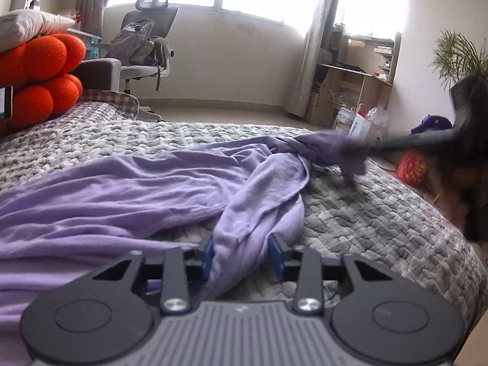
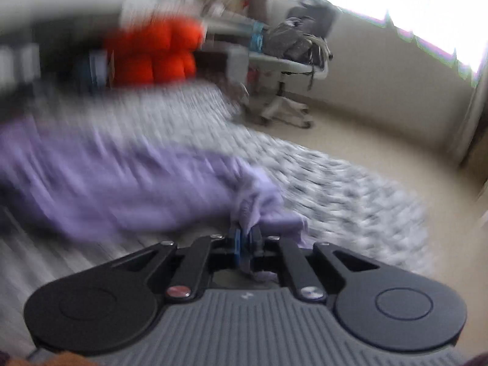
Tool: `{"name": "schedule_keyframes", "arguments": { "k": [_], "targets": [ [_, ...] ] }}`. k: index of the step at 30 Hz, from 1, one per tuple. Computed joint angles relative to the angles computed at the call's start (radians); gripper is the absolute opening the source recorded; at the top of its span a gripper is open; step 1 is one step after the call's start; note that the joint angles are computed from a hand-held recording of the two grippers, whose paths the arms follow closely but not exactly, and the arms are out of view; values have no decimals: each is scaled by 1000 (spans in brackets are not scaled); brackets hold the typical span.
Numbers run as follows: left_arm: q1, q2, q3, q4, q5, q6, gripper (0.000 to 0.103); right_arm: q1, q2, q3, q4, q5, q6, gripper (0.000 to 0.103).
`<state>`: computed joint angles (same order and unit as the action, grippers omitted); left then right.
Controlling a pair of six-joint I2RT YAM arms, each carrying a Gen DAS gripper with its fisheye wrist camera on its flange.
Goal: Fold clothes
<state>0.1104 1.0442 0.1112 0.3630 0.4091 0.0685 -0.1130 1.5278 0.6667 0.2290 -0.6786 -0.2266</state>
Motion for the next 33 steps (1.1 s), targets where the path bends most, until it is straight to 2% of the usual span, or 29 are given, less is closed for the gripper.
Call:
{"name": "schedule_keyframes", "arguments": {
  "k": [1,3,6,9,12,14,22,24,25,26,28,29,33],
  "targets": [
    [7,-1,0,-2,8,-1,30,-55,-12,33,-22,-108,118,4],
    [11,-15,-3,-13,15,4,26,-152,1,95,24,-256,421,5],
    [9,-52,-9,-42,12,16,24,-219,60,189,93,-256,675,5],
    [24,-75,-17,-63,37,23,24,-194,133,316,-86,-65,578,7],
    [18,-95,-23,-78,38,43,23,-175,168,317,-168,50,480,8],
    [13,-111,-24,-95,36,61,23,-166,160,253,-143,96,441,13],
    [46,-198,-20,-184,95,112,24,-168,55,104,-38,159,282,17],
    [51,-198,-22,-184,108,114,23,-142,26,52,55,247,252,35],
    [51,-191,-23,-178,111,119,24,-123,32,36,110,327,245,56],
    [48,-188,-23,-178,114,121,24,-104,44,23,166,411,236,66],
    [48,-176,-22,-176,124,118,24,-52,84,33,212,628,223,67],
    [49,-172,-22,-174,134,113,24,-52,90,17,252,636,196,67],
    [48,-128,-20,-132,151,74,25,-42,49,-126,365,399,-99,67]
  ]
}}
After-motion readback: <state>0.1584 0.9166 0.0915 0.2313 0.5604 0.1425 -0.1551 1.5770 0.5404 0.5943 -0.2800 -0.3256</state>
